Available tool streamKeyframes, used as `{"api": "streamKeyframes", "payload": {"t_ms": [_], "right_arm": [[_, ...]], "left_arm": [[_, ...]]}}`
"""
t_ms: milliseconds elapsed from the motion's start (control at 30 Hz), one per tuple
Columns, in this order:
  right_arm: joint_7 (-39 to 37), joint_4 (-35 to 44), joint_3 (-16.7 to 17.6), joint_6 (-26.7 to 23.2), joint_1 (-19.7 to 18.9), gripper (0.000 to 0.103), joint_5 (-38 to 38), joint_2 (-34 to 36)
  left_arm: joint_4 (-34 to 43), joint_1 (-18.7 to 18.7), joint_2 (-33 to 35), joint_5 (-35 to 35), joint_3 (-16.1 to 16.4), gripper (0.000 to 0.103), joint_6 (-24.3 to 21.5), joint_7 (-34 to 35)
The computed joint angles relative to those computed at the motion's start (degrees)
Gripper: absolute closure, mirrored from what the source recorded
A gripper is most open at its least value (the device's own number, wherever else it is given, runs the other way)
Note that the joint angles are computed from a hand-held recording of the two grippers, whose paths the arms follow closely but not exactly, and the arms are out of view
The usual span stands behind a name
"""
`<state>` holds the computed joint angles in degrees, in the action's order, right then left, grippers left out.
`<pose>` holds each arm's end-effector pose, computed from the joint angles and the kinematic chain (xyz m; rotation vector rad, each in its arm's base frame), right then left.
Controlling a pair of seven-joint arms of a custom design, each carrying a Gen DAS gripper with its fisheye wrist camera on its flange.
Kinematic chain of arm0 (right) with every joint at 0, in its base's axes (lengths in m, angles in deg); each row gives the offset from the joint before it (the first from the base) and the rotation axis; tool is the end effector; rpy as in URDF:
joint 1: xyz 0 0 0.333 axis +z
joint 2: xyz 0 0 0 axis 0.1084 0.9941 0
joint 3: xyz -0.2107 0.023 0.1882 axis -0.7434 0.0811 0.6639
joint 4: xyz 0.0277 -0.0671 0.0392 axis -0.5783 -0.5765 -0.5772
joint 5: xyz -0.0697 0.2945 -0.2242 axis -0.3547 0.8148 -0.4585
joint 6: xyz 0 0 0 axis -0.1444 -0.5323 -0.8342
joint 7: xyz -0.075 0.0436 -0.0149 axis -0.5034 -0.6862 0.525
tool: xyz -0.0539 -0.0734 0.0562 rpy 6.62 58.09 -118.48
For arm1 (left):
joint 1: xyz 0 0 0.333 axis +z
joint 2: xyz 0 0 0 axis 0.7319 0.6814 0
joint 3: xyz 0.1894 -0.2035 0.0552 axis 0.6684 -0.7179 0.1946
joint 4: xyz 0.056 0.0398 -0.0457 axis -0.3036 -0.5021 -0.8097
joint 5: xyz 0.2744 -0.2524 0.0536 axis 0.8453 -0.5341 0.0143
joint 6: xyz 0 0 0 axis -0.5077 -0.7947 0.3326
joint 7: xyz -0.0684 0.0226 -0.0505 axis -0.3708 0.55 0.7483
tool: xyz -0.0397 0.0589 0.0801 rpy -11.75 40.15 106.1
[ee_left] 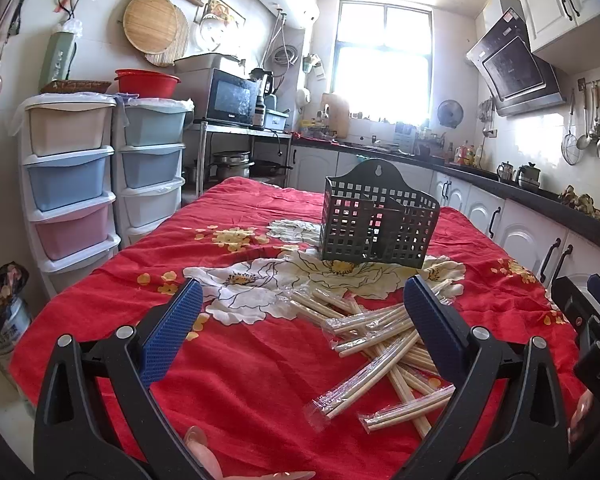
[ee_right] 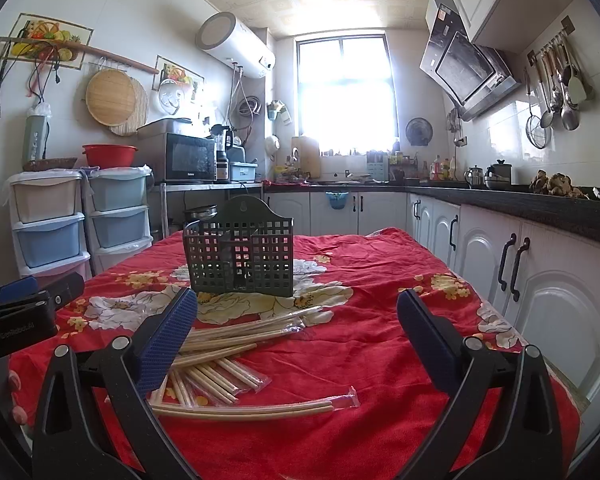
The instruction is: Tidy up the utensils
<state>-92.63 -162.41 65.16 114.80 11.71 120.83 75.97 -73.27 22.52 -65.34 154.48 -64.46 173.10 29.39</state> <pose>0.6905 0.1430 0.5287 -1.5544 0.8479 -0.7180 0.5711 -0.3056 0.5357 -1.7307 0.8828 -0.8049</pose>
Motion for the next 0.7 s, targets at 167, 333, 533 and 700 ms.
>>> {"api": "streamKeyframes", "payload": {"t_ms": [167, 333, 533, 700], "right_arm": [[0.7, 0.0, 0.0, -0.2, 0.0, 0.006, -0.9, 0.1], [0.0, -0.5, 0.2, -1.4, -0.2, 0.006, -1.3, -0.2], [0.3, -1.4, -0.2, -4.2, -0.2, 0.006, -2.7, -1.0], [5.8, -0.7, -0.8, -6.2, 0.1, 0.006, -8.5, -0.5]], "left_arm": [[-0.7, 0.5, -0.6, -1.0, -0.1, 0.01, 0.4, 0.3], [-0.3, 1.1, -0.6, -3.3, -0.2, 0.01, 0.8, 1.1], [-1.3, 2.7, -1.7, -8.3, -0.2, 0.01, 2.2, 1.6], [-2.4, 3.8, -2.8, -10.8, -0.2, 0.01, 2.9, 2.2]]}}
